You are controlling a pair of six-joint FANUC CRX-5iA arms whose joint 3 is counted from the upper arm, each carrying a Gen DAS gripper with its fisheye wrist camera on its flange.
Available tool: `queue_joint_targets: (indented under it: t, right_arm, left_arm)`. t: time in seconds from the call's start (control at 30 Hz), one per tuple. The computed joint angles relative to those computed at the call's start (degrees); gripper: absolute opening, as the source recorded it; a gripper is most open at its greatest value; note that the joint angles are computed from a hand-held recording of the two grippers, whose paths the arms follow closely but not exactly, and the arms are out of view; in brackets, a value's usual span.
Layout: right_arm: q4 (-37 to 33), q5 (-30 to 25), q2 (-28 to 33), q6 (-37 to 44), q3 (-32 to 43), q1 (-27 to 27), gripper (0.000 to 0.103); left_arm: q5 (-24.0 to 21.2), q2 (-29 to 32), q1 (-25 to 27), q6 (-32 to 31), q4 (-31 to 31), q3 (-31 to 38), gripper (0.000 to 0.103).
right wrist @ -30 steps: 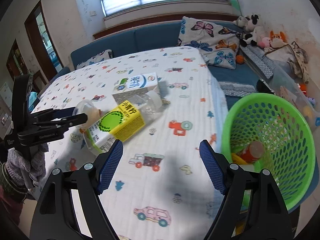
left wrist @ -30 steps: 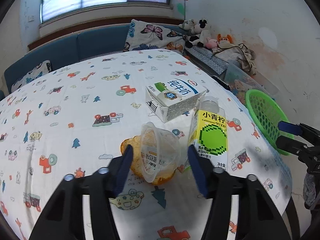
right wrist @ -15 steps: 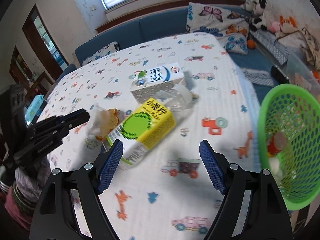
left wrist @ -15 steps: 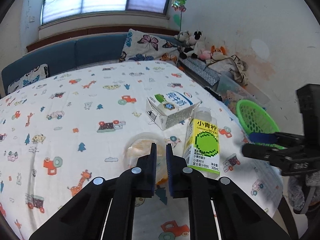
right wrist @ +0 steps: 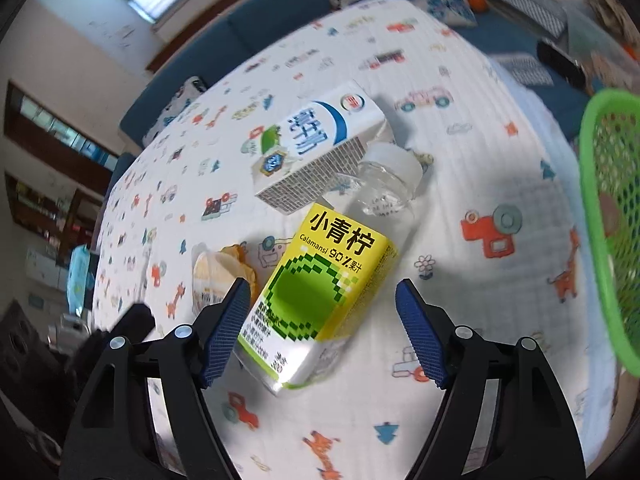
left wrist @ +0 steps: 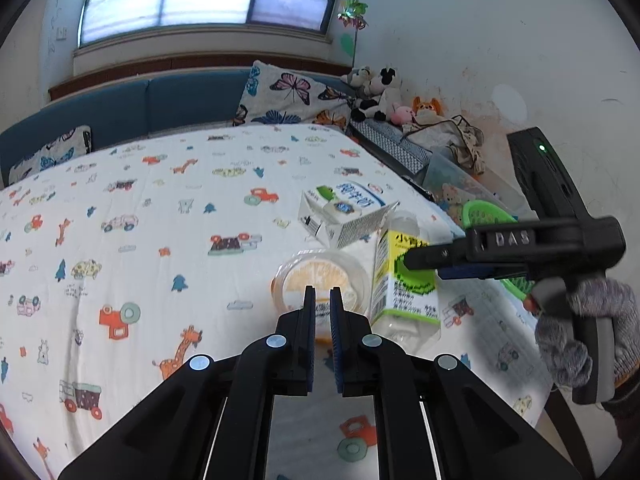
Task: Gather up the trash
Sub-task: 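Grasp the second jelly cup with the left gripper while the right grasps the yellow juice bottle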
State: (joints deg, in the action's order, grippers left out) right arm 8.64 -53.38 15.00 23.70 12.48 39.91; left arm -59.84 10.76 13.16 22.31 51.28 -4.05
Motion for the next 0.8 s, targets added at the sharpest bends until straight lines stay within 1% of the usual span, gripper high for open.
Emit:
queue_joint_targets:
  t: [0.1,0.13,0.17,0.2,0.27,0.3,0.37,0.43,0.47,0.5,0.6,0.67,0.8]
  right_arm:
    - [-2.3,-1.7,1.5,-0.3,2.4,-0.7,0.075]
    - [-3.4,-2.6,2.2,-0.3,3.5,-1.0,0.075]
    - [-4.1,-3.6,2.8,-0.5,4.4,-1.2,0.075]
    - [-4.7,-4.6,3.4,-0.5,5.4,-1.3,0.075]
    - [-5.8,-6.3,4.5,-0.6,7.1,-1.7,0.075]
    - [-6.3,-6.9,5.0,-0.8,7.8,-1.9,0.075]
    - [-8.4,-7.1,5.6,-0.9,8.5,-2.7,0.075]
    - [-8.5,-7.9,6.1,-1.3,9.3,-3.0,0.075]
    - [-8.4,-8.6,6.6,-1.1,10.1,-3.0,0.073]
    - [-8.1,-9.6,7.0,-0.9,10.8,-2.9,0.073]
    - [-8.5,-11.1,7.6,0.3,11.9,-3.0,0.072]
    - [-8.2,-11.9,7.4,0.9,11.9,-2.9,0.071]
    - [-7.3,-12.3,6.2,2.8,10.5,-2.4,0.071]
  left_arm:
    - [-0.9,0.5,0.6,-0.2,-0.1,0.3,0.015]
    - [-1.1,0.6,0.7,-0.2,-0.5,0.5,0.023]
    - [-1.2,0.6,0.8,-0.2,-0.7,0.5,0.039]
    - [-0.7,0.4,0.8,-0.3,-0.9,0.3,0.053]
    - [0.0,-0.1,0.8,-2.1,-0.3,-0.5,0.056]
    - [-0.4,-0.1,0.8,-2.9,-0.5,-0.3,0.063]
    - [0.2,-0.4,0.5,-4.5,-0.9,-0.5,0.072]
    - [0.2,-0.1,0.2,-5.7,-1.3,0.0,0.074]
    - [0.1,0.1,0.0,-5.8,-1.8,0.4,0.076]
    - [-0.4,0.6,-0.2,-5.7,-2.3,1.2,0.079]
    - [-2.5,2.6,-0.7,-5.3,-3.5,3.7,0.083]
    - [-2.8,3.4,-1.2,-5.3,-4.6,4.9,0.086]
    - [-4.7,5.6,-2.0,-5.2,-6.0,7.8,0.087]
